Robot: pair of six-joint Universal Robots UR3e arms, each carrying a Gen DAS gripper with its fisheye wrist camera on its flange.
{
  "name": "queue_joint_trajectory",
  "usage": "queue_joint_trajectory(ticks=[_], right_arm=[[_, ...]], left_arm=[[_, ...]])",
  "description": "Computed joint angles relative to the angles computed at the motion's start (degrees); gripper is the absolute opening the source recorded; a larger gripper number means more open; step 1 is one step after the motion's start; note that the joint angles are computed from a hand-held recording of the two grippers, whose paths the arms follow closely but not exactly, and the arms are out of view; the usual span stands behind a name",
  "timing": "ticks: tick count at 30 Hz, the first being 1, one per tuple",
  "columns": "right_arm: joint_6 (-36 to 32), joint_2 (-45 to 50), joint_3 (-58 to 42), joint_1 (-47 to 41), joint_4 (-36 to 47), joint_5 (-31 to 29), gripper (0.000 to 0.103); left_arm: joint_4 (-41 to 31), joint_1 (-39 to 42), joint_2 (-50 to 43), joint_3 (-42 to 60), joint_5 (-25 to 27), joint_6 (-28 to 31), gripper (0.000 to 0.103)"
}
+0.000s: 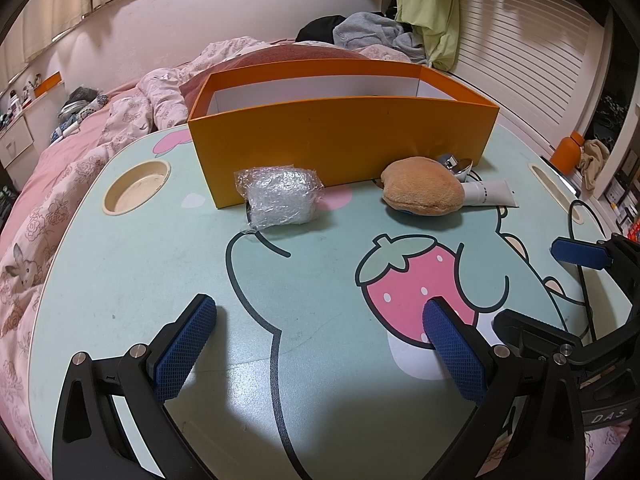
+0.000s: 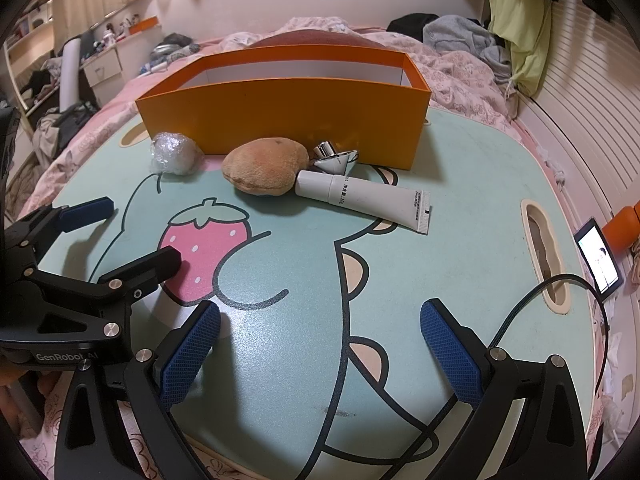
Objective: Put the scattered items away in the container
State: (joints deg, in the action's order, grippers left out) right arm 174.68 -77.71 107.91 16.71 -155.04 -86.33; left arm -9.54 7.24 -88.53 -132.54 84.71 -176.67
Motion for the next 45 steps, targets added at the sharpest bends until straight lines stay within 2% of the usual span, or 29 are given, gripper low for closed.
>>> queue_joint_trajectory(ticks=[9,11,13,15,17,19,20,22,25,30,35,36,37,39,41,45], right_arm=[[-0.4,-0.3,0.4,-0.4,-0.1,0.5,0.100],[-0.7,-1.7,1.5,-1.8,0.0,3.1,0.099],[-2.2,-4.6,4.1,-5.9,0.5,10.2,0.089],[-4.7,-6.7,5.6,-9.3,0.4,14.2,0.085],[-8.6,-7.9,6.9,-11.9,-1.9,14.0,0.084],[-12.8,-7.7,6.6,-14.1,-3.0,12.8,0.076],[-14.4,-7.3,5.7,-15.2,-1.7,13.4,0.073],[-17.2,-5.1,1.7,-16.1,2.2,13.9,0.060],[-22.1,-0.8,-4.5,-15.3,7.4,14.3,0.059],[-29.0,6.6,-12.5,-10.9,7.1,11.8,0.059],[-33.2,12.4,-21.4,-8.6,12.2,11.8,0.060],[-32.9,12.8,-22.8,-8.6,14.3,12.4,0.056],[-32.7,12.5,-23.2,-9.0,16.5,13.5,0.038],[-32.9,10.6,-22.0,-10.0,19.8,16.2,0.020],[-32.9,7.1,-16.4,-10.7,17.1,17.3,0.020],[-31.1,-1.3,-3.4,-12.8,10.7,20.2,0.020]], left_arm=[[0.0,0.0,0.0,0.0,0.0,-0.1,0.103],[-0.1,0.0,0.0,0.0,-0.1,0.0,0.103],[0.0,0.1,0.1,-0.1,-0.2,-0.1,0.103],[0.2,0.3,0.4,-0.5,-0.4,0.1,0.103],[0.2,0.5,0.4,-0.5,-0.5,0.1,0.103],[0.2,0.5,0.5,-0.6,-0.6,0.2,0.103],[0.2,0.5,0.5,-0.6,-0.6,0.2,0.103],[0.1,0.6,0.5,-0.6,-0.6,0.2,0.103],[0.1,0.6,0.6,-0.6,-0.6,0.2,0.103],[0.1,0.5,0.6,-0.6,-0.6,0.2,0.103],[0.1,0.8,0.8,-0.8,-0.8,0.3,0.103],[0.1,0.9,0.9,-0.9,-0.9,0.4,0.103],[0.1,1.0,1.1,-1.1,-1.1,0.4,0.103],[-0.2,2.6,2.4,-1.9,-2.9,0.7,0.103],[-1.5,5.7,5.0,-3.4,-6.6,0.7,0.103],[-5.7,14.1,10.3,-5.1,-17.0,1.8,0.102]])
